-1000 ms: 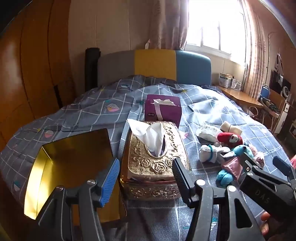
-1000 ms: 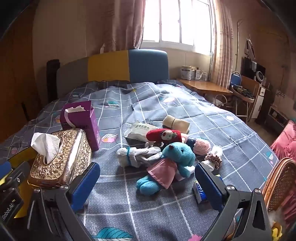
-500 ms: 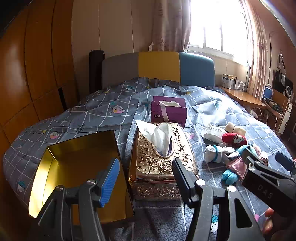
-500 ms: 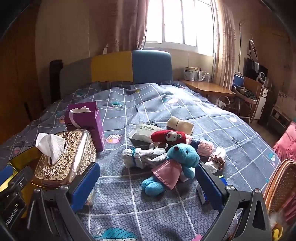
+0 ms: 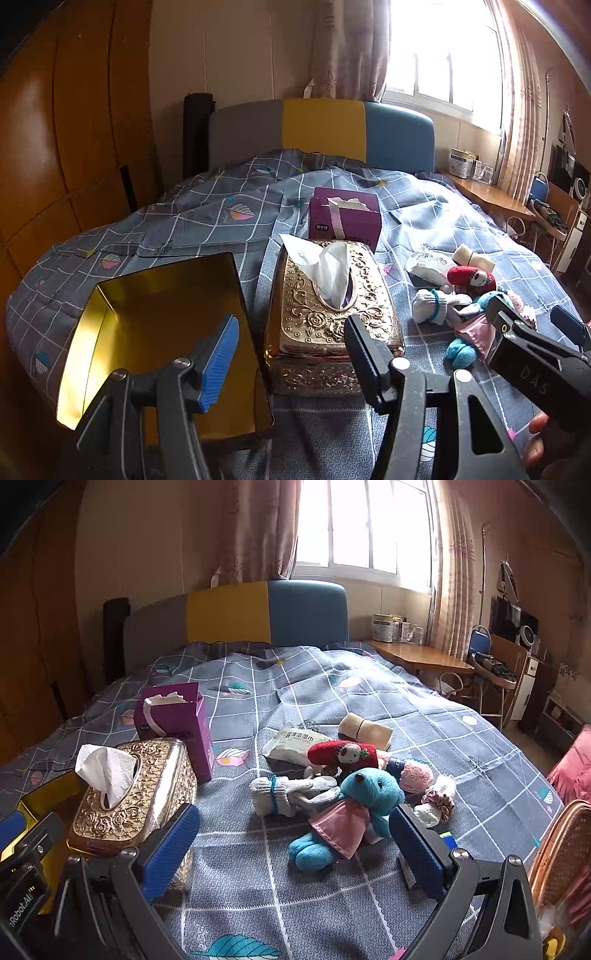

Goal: Organize soft objects

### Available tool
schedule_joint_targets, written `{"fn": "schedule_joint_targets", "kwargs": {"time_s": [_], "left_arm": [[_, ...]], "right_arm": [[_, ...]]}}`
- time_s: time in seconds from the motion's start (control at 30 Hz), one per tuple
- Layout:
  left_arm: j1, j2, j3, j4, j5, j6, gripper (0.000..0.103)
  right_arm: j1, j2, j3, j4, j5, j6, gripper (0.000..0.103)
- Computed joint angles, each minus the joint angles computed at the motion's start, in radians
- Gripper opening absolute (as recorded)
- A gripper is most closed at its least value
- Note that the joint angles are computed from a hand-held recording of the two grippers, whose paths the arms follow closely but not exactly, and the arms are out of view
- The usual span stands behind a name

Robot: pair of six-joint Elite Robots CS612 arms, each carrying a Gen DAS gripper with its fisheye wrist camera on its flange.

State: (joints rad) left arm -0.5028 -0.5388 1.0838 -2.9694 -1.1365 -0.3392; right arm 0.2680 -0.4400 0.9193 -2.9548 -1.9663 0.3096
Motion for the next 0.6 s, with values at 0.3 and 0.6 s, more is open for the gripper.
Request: {"fn": "schedule_joint_targets", "kwargs": {"time_s": [0.3, 0.6], "left_arm": [[0.003, -0.002, 0.001, 0.007, -0.007, -0.015, 0.06], [0.001, -0.005, 0.005, 0.0, 0.002, -0.01, 0.06]], "right_arm": [[0.0, 0.002, -0.004, 0.006, 0.003, 0.0, 0.103], [0.0, 0.002, -0.005, 0.003, 0.003, -0.004, 0.103]]}}
